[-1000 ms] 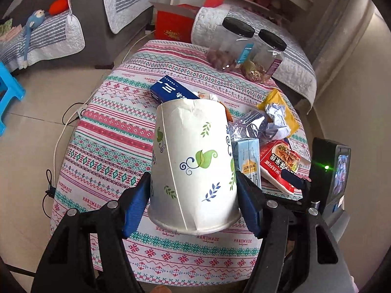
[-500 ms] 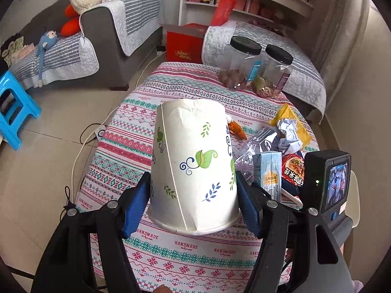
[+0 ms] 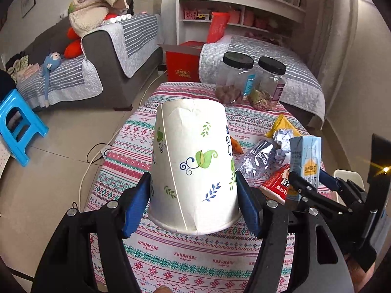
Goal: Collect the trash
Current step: 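Grasp the blue-white milk carton with the right gripper while the left gripper holds the paper cup, then drop the milk carton into the white bin with the right gripper while the left carries the cup over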
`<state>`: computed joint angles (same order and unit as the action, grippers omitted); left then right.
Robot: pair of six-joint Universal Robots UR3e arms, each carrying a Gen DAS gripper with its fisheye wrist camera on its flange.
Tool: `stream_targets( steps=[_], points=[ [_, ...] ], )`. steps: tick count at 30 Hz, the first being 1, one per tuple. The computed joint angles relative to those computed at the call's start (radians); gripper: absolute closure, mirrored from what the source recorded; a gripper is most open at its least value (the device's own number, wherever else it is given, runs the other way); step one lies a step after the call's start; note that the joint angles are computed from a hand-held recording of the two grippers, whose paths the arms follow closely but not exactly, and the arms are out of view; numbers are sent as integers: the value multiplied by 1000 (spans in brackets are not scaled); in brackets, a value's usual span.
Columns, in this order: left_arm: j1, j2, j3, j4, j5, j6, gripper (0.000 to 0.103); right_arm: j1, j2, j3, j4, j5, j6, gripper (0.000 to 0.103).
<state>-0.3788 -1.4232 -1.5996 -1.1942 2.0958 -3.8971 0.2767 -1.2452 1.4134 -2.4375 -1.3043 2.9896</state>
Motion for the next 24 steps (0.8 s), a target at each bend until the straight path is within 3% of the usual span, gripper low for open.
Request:
stream_targets(
  steps=[11,24],
  points=[
    [-90,-159,135,38,60,-5,37,-190,-100,80,-118,-8,19,48],
    [-186,-352,300,100,108,20,37,-379,-107,149,-290,-143,69,48]
  ],
)
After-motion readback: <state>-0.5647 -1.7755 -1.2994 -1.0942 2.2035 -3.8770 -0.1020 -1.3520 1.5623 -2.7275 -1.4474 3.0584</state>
